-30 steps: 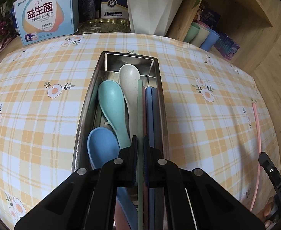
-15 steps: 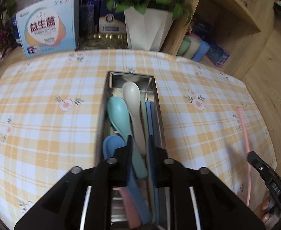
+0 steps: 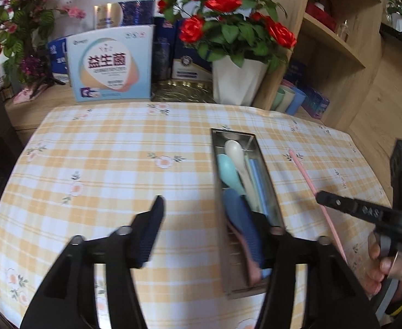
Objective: Organize utensils
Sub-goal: 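Lower the pink chopstick into the basket and open the right tool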
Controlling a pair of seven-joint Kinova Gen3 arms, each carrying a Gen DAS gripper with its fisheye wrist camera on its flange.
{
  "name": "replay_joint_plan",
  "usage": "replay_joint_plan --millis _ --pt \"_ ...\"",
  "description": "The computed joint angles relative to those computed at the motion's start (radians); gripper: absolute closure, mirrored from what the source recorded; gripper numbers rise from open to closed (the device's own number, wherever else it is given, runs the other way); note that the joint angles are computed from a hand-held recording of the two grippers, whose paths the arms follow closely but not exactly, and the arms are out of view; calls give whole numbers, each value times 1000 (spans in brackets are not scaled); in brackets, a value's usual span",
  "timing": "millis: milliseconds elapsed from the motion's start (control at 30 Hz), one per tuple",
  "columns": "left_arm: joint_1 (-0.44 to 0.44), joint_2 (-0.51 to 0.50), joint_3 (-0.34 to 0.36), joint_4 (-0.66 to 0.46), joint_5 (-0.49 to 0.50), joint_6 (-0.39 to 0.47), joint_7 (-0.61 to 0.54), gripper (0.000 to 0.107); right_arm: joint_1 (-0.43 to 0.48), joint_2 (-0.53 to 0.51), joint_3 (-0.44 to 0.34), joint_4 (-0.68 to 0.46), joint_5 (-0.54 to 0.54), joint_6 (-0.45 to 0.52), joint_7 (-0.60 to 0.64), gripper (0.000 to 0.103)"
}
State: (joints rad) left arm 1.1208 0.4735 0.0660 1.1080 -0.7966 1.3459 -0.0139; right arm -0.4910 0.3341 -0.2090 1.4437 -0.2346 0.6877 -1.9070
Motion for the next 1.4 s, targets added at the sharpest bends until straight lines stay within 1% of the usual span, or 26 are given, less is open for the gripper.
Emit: replay_joint_plan --millis 33,100,133,200,333,400,533,667,867,1000,1067,1100,1167,1233,1300,1333,1400 --pt "5 -4 -2 8 -5 7 1 25 -16 12 6 -22 10 13 -19 97" --pt "20 -22 -5 43 -25 13 28 13 -46 39 13 -68 27 38 -58 97" --pt "22 -25 -3 51 -33 22 37 11 -64 52 20 -91 43 50 -81 97" --pt "24 -32 5 64 -43 38 48 11 -112 84 43 -146 91 81 -139 97" --pt "25 -37 20 72 -63 81 51 11 -155 127 62 -217 144 125 -217 97" --pt "33 -53 22 98 -85 76 83 10 -169 148 69 -247 161 150 -249 97" --pt "30 -69 39 117 -110 78 117 10 -181 184 74 -290 178 193 -294 97" --pt "30 -81 57 136 -139 58 126 10 -186 200 79 -298 192 196 -324 97" --pt "34 -80 68 131 -154 43 127 10 -168 220 63 -311 176 190 -322 97" --pt "26 -69 69 91 -129 58 96 10 -149 230 43 -318 144 190 -285 95" --pt "27 -55 63 59 -115 85 73 10 -143 227 37 -315 132 189 -267 95" --pt "23 -46 61 35 -99 99 54 10 -141 227 33 -318 127 194 -252 95" --pt "29 -45 51 27 -95 95 53 10 -135 220 22 -326 123 211 -204 95" --pt "44 -35 41 6 -105 115 48 10 -145 205 28 -329 138 223 -172 89" --pt "55 -20 32 -29 -111 138 27 10 -155 164 36 -304 170 206 -127 52" --pt "60 -5 26 -62 -112 161 8 10 -157 141 39 -282 182 185 -112 51" --pt "65 7 16 -100 -107 168 -25 10 -161 105 37 -263 211 169 -60 50"
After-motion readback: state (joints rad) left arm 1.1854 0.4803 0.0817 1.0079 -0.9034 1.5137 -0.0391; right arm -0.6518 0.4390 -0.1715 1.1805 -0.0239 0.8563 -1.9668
